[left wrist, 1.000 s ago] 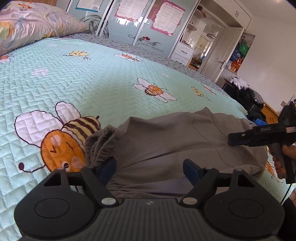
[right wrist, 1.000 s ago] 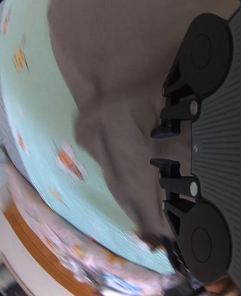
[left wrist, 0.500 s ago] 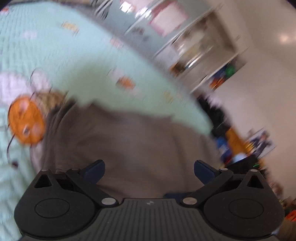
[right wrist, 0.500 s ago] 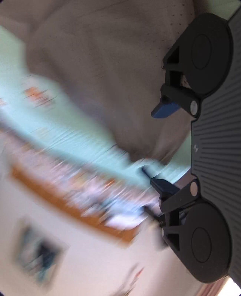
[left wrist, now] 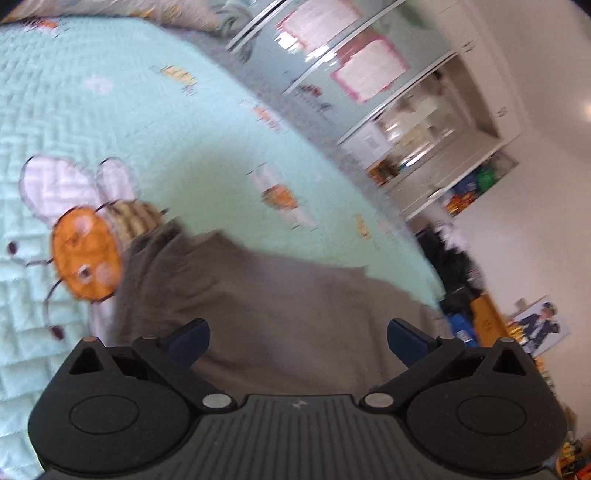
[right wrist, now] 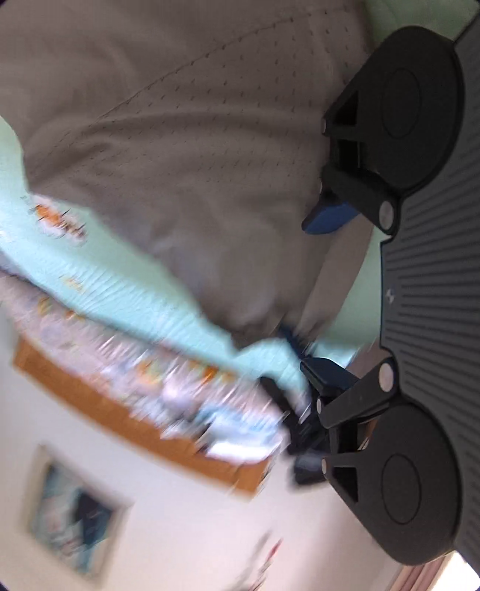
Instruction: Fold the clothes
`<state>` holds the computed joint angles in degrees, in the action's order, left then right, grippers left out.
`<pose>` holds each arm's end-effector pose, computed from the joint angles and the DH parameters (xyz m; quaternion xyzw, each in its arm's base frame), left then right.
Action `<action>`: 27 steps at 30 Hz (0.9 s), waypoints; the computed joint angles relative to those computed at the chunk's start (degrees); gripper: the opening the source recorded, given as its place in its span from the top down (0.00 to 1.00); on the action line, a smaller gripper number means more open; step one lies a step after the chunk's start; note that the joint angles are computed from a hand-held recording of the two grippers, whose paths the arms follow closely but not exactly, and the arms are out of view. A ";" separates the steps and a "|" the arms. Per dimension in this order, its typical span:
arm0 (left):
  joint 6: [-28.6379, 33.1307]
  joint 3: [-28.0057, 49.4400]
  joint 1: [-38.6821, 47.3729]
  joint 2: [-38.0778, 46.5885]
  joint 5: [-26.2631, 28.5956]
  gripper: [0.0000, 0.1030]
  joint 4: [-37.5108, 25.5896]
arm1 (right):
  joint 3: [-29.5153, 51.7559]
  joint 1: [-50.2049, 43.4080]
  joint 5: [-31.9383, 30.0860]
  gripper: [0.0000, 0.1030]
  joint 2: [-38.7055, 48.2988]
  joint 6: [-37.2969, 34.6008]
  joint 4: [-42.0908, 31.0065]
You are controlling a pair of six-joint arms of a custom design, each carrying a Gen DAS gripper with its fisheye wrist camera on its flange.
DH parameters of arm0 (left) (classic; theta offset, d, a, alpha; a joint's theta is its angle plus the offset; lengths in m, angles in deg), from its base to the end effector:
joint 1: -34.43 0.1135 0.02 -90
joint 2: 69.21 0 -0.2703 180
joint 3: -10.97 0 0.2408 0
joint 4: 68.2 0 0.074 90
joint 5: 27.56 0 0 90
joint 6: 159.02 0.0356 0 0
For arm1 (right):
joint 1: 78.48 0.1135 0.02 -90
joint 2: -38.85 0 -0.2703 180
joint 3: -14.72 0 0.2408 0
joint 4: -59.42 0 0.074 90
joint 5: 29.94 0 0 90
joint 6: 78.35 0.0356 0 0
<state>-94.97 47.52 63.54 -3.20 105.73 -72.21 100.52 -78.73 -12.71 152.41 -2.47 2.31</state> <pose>0.1893 0.0775 0.1869 -0.2235 0.8067 -0.3126 0.4489 0.3488 0.0325 0.1649 -0.1235 0.7952 0.5835 0.1099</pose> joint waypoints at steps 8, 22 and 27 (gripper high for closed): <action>-4.02 3.60 -3.52 13.79 -10.58 0.18 6.70 | 13.31 3.30 8.96 0.25 5.26 4.98 3.18; 2.15 6.86 -0.86 12.85 -14.34 0.64 -3.49 | 29.92 -14.16 10.47 0.33 15.64 6.10 2.08; 0.36 9.83 -8.51 8.09 -24.94 0.30 -10.63 | 37.13 -9.24 2.41 0.33 20.87 2.17 -9.47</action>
